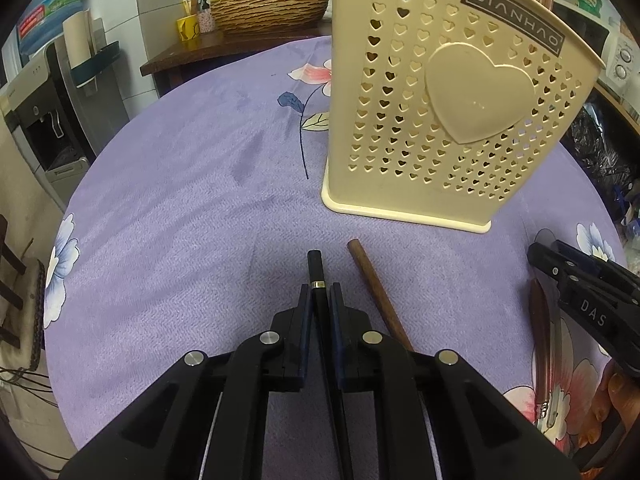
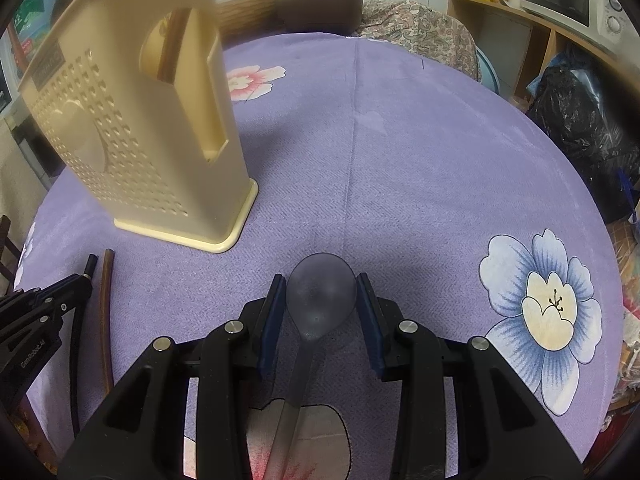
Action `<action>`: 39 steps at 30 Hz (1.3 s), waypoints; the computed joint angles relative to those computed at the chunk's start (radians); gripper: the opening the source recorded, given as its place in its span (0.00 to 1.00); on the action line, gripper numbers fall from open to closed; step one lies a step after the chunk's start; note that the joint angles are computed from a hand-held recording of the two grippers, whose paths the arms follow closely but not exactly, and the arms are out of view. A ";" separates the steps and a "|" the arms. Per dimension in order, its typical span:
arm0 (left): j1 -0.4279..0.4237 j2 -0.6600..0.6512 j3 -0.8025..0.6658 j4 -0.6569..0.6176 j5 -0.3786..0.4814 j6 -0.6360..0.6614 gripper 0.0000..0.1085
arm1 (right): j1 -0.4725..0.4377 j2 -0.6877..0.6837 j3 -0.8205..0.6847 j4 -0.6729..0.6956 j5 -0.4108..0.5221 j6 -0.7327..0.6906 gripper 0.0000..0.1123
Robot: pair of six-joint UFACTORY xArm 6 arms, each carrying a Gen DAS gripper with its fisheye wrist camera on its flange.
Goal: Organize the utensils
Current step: 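Lift the chopstick and clear spoon upright and lower them into the holder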
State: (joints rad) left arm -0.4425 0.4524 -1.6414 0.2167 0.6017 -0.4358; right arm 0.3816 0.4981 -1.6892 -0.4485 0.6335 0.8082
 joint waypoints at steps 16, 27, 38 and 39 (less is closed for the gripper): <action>0.021 -0.193 0.178 -0.072 -0.219 0.036 0.08 | -0.017 -0.228 0.230 -0.167 -0.218 0.123 0.32; 0.038 -0.318 0.260 0.055 -0.364 -0.081 0.08 | -0.017 -0.379 0.336 -0.331 -0.272 0.221 0.32; 0.063 -0.341 0.283 0.088 -0.419 -0.121 0.08 | -0.007 -0.401 0.354 -0.356 -0.271 0.232 0.32; 0.062 -0.341 0.283 0.081 -0.420 -0.116 0.08 | -0.006 -0.401 0.353 -0.357 -0.271 0.232 0.32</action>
State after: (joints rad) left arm -0.3803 0.1112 -1.3579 0.2978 0.1817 -0.5517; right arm 0.3754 0.0974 -1.3358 -0.8052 0.3625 1.0400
